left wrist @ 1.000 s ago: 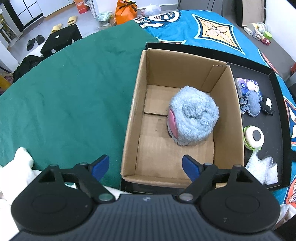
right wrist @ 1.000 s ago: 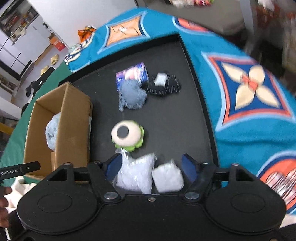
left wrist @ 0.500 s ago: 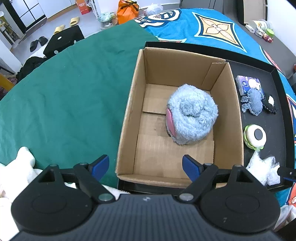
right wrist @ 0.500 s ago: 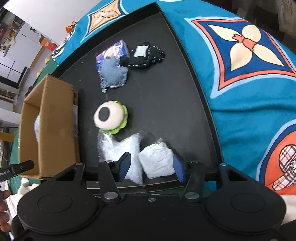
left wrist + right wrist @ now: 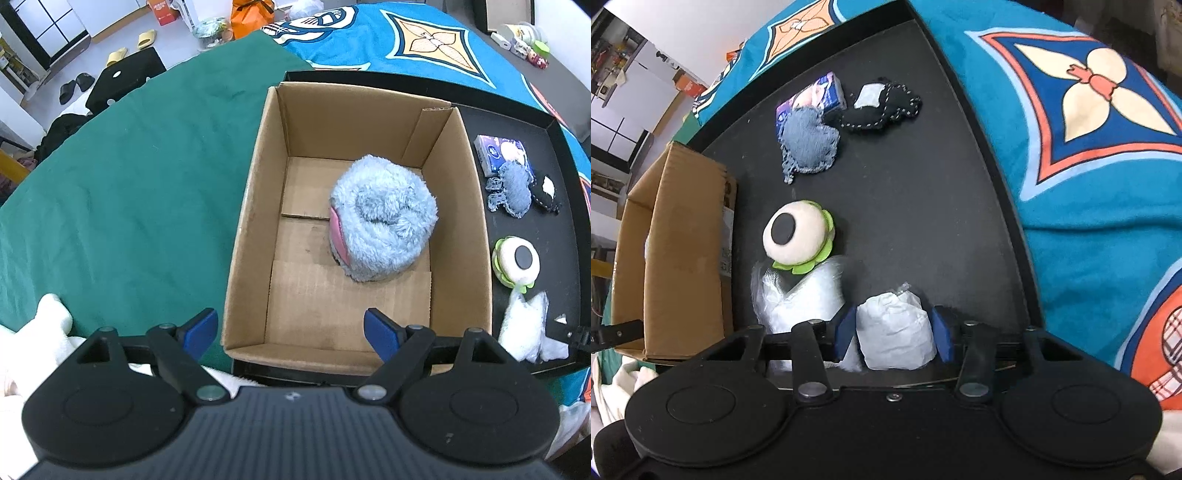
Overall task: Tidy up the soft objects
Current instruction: 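Move the right tool to the small white plush and grasp it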
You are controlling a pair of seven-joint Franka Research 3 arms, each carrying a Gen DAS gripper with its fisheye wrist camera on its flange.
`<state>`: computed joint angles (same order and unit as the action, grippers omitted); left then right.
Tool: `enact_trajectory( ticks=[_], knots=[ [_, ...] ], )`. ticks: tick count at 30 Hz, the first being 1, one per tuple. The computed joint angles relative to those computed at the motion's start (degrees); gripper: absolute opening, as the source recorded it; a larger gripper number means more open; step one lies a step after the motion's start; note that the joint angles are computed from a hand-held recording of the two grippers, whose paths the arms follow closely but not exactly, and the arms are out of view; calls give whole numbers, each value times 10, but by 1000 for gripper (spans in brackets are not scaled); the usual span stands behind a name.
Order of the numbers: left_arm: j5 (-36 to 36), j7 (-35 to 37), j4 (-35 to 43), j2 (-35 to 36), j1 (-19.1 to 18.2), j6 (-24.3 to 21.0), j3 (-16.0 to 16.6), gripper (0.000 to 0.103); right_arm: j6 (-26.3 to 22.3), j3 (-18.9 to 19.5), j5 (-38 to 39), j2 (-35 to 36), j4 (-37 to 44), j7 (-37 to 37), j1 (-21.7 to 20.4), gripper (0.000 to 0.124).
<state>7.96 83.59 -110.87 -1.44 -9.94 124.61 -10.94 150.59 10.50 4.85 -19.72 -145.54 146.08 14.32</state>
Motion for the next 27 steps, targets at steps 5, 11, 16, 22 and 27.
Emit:
enact_trajectory(
  ticks=[5,11,16,22,27],
  knots=[
    [3,-6,0,-1,0,-2,0,85,5,9,-17,-13,-4,14,-10,43],
    [2,-5,-3,-4,1,0,1,85,8,19,-39,-27,-7,36,-22,43],
    [-2,-4,-8,-9,3,1,3,85,7,28,-59,-33,0,53,-30,43],
    [-13,5,-15,-17,6,9,5,85,21,46,-108,-32,19,74,-45,43],
    [-20,9,-21,-22,9,18,8,85,27,60,-149,-23,40,89,-55,43]
  ],
)
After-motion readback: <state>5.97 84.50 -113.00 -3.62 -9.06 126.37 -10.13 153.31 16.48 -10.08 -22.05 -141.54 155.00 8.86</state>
